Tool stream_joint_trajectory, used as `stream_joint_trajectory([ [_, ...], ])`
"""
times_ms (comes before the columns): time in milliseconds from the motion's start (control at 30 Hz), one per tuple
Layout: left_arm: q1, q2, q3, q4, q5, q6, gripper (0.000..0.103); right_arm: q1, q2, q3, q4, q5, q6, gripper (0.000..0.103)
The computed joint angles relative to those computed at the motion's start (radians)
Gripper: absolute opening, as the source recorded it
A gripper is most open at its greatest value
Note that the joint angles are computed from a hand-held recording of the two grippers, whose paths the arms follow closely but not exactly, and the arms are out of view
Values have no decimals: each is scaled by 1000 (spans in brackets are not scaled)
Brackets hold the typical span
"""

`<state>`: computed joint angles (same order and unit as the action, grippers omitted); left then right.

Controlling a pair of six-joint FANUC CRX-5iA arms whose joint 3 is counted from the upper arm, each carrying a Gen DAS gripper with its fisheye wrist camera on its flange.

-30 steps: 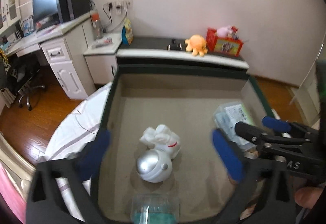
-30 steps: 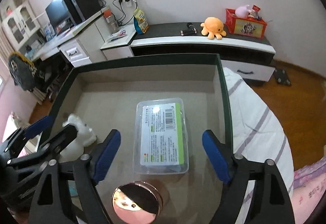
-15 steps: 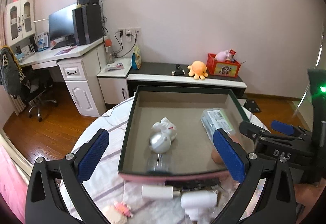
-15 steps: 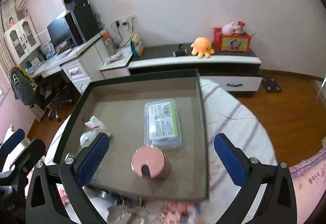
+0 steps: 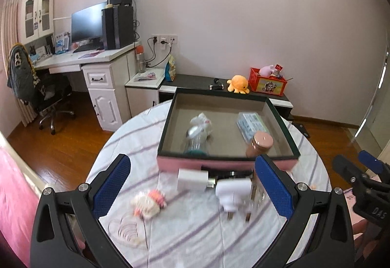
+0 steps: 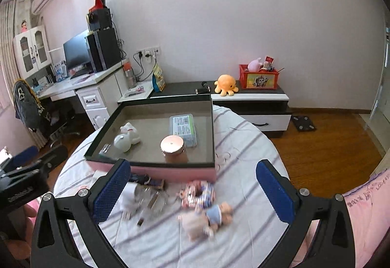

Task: Organize rigid objects
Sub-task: 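Withdraw both tools from the tray box back over the table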

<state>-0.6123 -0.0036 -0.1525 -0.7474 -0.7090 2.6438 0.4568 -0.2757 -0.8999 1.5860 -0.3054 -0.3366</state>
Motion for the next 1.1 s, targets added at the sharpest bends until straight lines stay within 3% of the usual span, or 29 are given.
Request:
stream_joint_trajectory([
  [267, -101, -56, -57, -87, -102, 141, 103, 122, -102, -92, 14, -163, -54, 103],
  [500, -129, -84, -92, -90, -131, 171, 103, 183, -141, -128, -13, -191, -57, 103],
  [1100, -166, -100, -109, -113, -151, 200, 103, 210, -163, -152, -28, -207, -56, 103],
])
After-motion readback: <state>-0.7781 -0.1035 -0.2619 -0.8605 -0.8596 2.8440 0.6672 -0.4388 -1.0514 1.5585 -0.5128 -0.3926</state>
